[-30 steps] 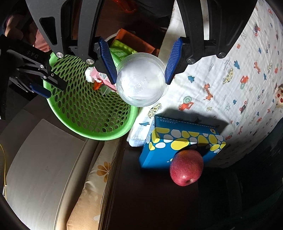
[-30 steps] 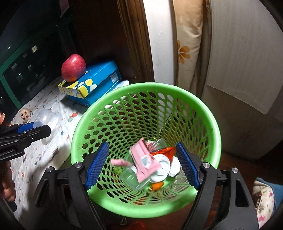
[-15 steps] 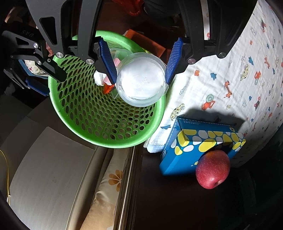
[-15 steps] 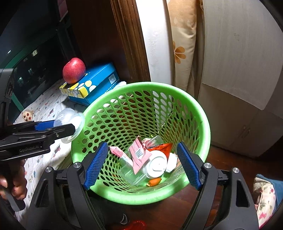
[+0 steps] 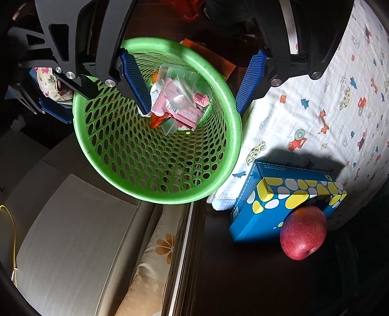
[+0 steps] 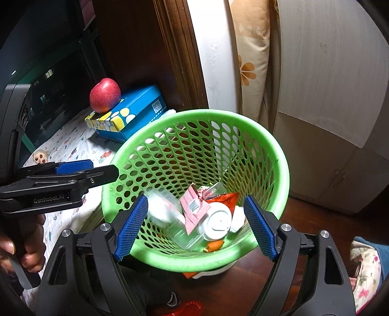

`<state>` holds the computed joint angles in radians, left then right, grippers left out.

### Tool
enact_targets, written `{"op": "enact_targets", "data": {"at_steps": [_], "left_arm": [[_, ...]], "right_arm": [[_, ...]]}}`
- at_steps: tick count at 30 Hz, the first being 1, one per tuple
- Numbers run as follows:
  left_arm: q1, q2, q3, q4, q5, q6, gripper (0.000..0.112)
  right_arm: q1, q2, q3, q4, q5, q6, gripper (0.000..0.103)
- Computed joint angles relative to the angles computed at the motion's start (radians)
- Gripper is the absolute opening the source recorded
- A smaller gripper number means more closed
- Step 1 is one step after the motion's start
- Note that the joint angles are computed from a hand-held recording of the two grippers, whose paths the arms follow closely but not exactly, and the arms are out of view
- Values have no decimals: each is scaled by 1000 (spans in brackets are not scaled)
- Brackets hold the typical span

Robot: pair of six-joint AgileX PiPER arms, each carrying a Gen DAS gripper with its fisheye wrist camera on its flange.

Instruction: Collect trash

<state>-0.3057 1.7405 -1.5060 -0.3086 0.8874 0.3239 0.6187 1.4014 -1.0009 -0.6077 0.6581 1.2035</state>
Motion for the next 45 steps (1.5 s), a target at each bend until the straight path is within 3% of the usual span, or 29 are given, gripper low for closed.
{"op": "enact_targets", "data": {"at_steps": [9, 13, 32, 34, 36, 45], "left_arm": [[62, -77, 64, 21, -19, 12, 70], [114, -123, 99, 24, -31, 21, 79], [466, -260, 199, -75, -1, 185, 86], [505, -281, 217, -81, -17, 208, 94], [537, -308, 244, -76, -46, 225, 94], [689, -368, 293, -154, -51, 331, 94]], "right_arm": [[58, 1, -23, -13, 20, 34, 81], [98, 29, -66, -22, 42, 42, 81], [264, 232, -376, -15, 167, -19, 86], [271, 250, -405, -6, 173, -23, 86], [278, 263, -428, 6, 176, -30, 88], [322, 307, -502, -14, 199, 3, 89]]}}
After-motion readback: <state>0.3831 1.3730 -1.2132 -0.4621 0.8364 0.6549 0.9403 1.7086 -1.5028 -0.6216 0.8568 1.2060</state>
